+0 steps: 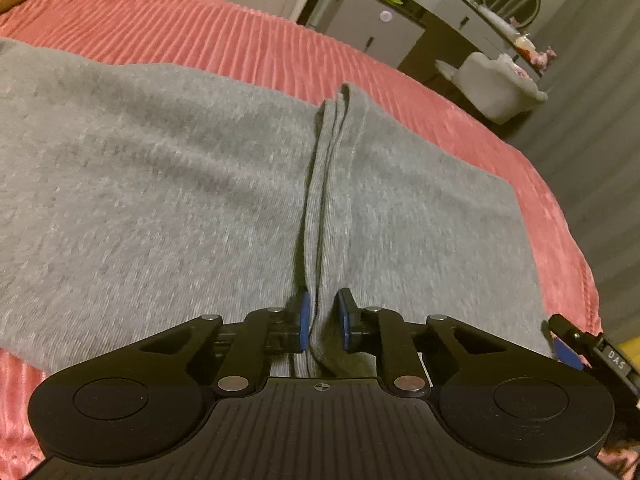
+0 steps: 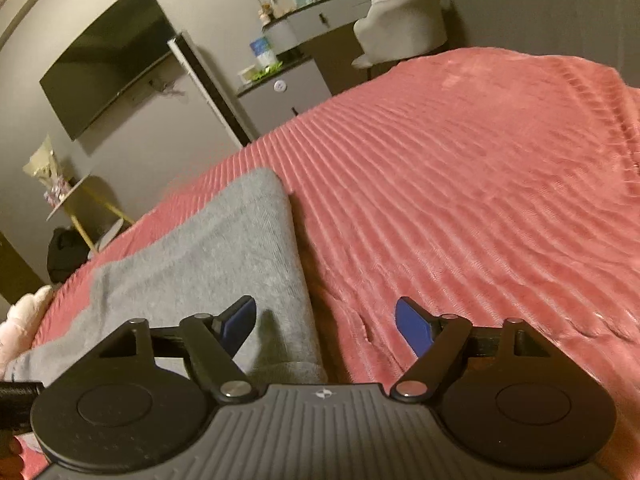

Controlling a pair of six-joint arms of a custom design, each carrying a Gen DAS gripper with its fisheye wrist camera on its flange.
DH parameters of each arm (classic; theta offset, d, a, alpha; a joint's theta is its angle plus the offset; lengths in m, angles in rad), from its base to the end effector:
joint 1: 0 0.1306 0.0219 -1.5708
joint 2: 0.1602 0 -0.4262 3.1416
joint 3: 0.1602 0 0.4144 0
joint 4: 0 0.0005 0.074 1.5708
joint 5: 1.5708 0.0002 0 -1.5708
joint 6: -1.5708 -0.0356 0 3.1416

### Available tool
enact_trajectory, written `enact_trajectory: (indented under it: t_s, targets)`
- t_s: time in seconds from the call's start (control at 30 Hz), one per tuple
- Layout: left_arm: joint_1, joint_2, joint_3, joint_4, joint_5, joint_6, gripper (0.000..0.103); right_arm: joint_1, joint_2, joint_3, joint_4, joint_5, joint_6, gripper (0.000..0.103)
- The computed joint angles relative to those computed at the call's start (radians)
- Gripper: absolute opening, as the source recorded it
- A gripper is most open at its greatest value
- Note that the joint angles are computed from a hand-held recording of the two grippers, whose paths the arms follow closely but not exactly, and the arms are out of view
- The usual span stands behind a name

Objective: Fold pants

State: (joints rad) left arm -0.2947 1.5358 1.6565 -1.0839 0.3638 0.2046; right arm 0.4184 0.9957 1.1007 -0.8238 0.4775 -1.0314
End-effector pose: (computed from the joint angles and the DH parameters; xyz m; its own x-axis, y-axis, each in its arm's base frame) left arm 0.5202 -0.1716 0.5152 -0.8639 0.0638 -0.4996 0.2965 0.8663 -0.4020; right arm 0.3190 0.1234 0.4944 -0.3475 0.6795 -0.6462 0.4932 0.7185 0.4903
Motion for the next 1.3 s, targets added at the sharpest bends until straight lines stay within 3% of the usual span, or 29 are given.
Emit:
enact_trajectory:
  t_s: [0.03,0.07,0.13,0.3,0.4,0.53,0.7,0.77,0.83,1.07,1.23,1.3]
  targets:
    - [-0.001,-0.007,-0.008,0.008,-0.004,0.0,0.017,0.012,0.001,0.008,-0.007,0.014,0.006,0.046]
    - [-0.004,-0.012,-0.013,0.015,-0.01,-0.002,0.016,0.03,0.005,0.018,-0.013,0.036,0.021,0.037]
    - [-0.006,-0.019,-0.019,0.023,-0.019,-0.008,0.016,0.061,0.011,0.033,-0.004,0.06,0.068,0.029]
    - [-0.008,-0.026,-0.034,0.045,-0.022,-0.005,0.016,0.111,0.041,0.065,0.004,0.039,0.121,0.029]
    - [-0.005,-0.032,-0.043,0.054,-0.015,-0.002,0.016,0.105,0.089,0.11,-0.083,0.003,0.129,0.029]
    - [-0.003,-0.036,-0.052,0.065,-0.008,-0.002,0.017,0.099,0.104,0.115,-0.103,-0.014,0.122,0.029]
    - [0.014,-0.01,-0.035,0.025,0.059,0.008,0.04,0.103,0.119,0.127,-0.115,-0.005,0.139,0.029]
    - [0.02,-0.006,-0.036,0.031,0.088,0.024,0.045,0.103,0.117,0.121,-0.106,-0.007,0.132,0.029]
    - [0.024,-0.001,-0.034,0.026,0.114,0.03,0.041,0.099,0.111,0.114,-0.095,-0.014,0.126,0.03]
    - [0.025,-0.01,-0.047,0.054,0.09,0.034,0.017,0.098,0.108,0.112,-0.09,-0.017,0.117,0.03]
    - [0.026,-0.118,-0.155,0.28,0.123,0.008,0.014,0.094,0.092,0.1,-0.072,-0.024,0.104,0.03]
    - [0.027,-0.151,-0.181,0.301,0.128,-0.007,0.014,0.092,0.083,0.092,-0.062,-0.028,0.094,0.03]
